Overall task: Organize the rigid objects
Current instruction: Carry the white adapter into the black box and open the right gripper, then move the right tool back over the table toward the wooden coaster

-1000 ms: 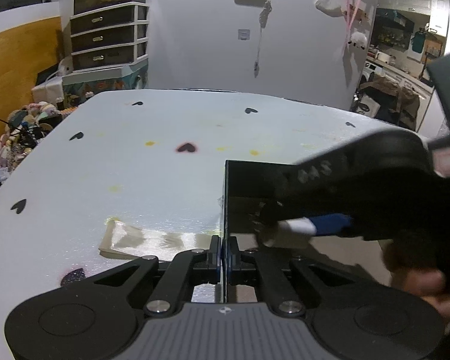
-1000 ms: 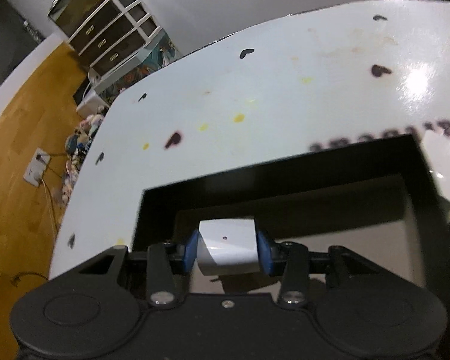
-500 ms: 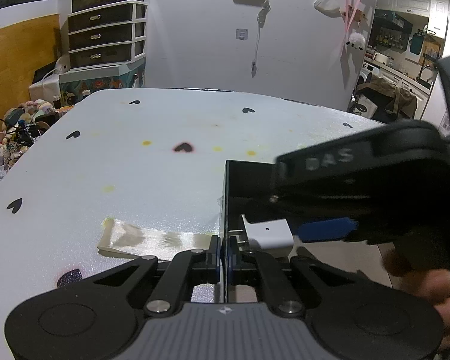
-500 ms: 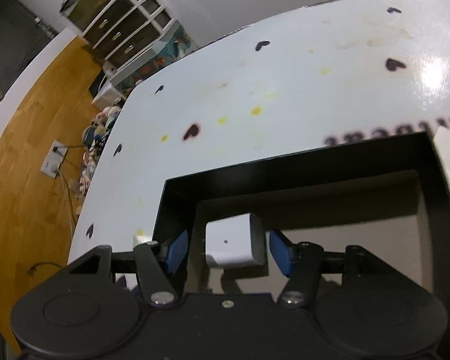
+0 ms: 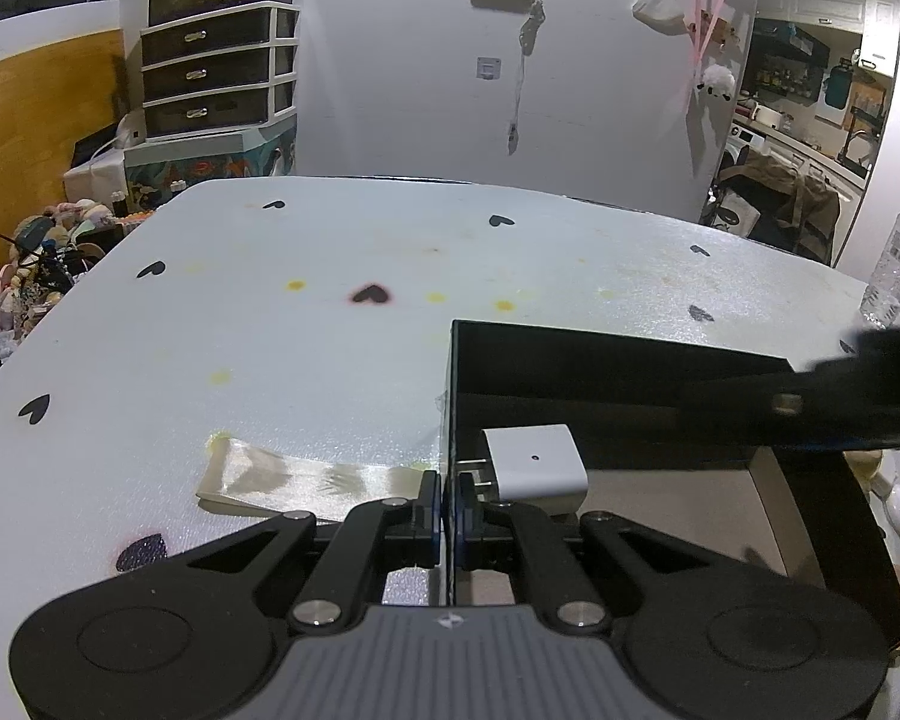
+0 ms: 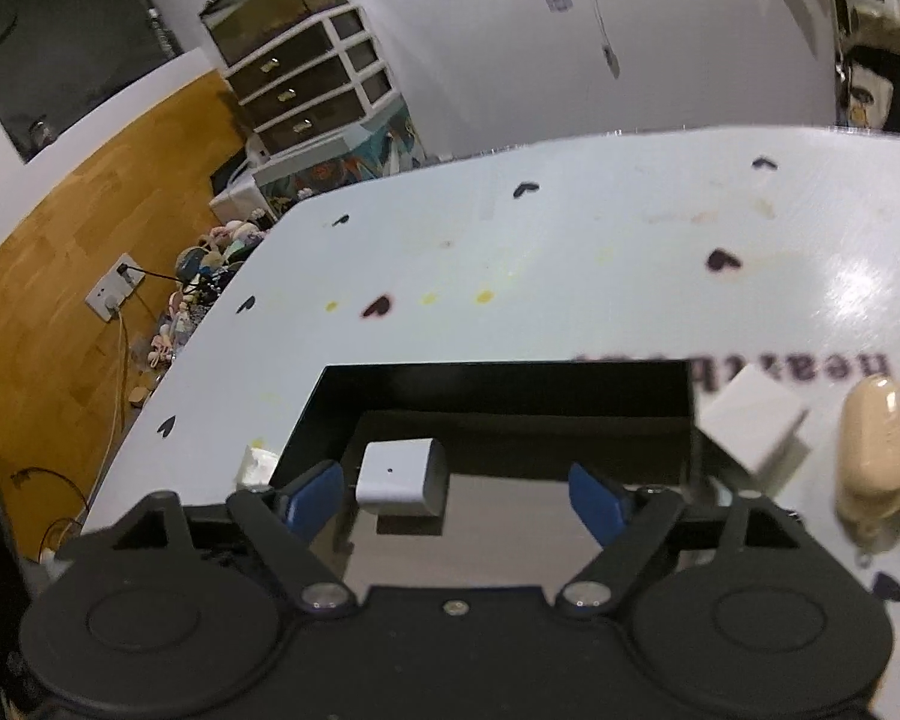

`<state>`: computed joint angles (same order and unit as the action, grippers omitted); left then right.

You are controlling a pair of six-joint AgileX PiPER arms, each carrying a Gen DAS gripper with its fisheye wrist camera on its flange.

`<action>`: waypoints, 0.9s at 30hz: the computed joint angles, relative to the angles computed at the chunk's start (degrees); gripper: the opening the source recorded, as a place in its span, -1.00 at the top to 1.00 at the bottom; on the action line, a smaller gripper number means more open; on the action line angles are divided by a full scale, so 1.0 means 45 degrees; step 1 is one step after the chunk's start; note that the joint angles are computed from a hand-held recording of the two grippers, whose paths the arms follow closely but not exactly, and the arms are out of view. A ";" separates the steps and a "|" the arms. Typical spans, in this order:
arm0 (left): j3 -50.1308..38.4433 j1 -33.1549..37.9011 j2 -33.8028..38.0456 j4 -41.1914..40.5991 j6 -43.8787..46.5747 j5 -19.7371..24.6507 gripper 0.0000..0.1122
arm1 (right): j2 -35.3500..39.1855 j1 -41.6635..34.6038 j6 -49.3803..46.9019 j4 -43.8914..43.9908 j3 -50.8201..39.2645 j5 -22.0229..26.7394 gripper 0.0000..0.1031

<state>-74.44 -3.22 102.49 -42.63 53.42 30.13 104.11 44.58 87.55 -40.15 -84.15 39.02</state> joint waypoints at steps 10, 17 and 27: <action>0.0054 -0.0019 -0.0035 0.0023 -0.0125 -0.0090 0.93 | -0.1896 0.1522 0.2093 -0.3134 0.2548 0.0943 -0.93; 0.0200 -0.0154 -0.0154 0.0208 -0.0402 -0.0338 0.93 | -0.2735 0.3046 0.3691 -0.5344 0.3996 0.2521 -1.00; 0.0430 -0.0260 -0.0247 0.0115 -0.0364 -0.0655 0.93 | -0.3718 0.4835 0.5631 -0.6357 0.5761 0.4661 -1.00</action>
<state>-72.51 -4.39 101.38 -42.11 51.78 27.18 87.38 66.34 112.89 -68.75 -58.23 59.99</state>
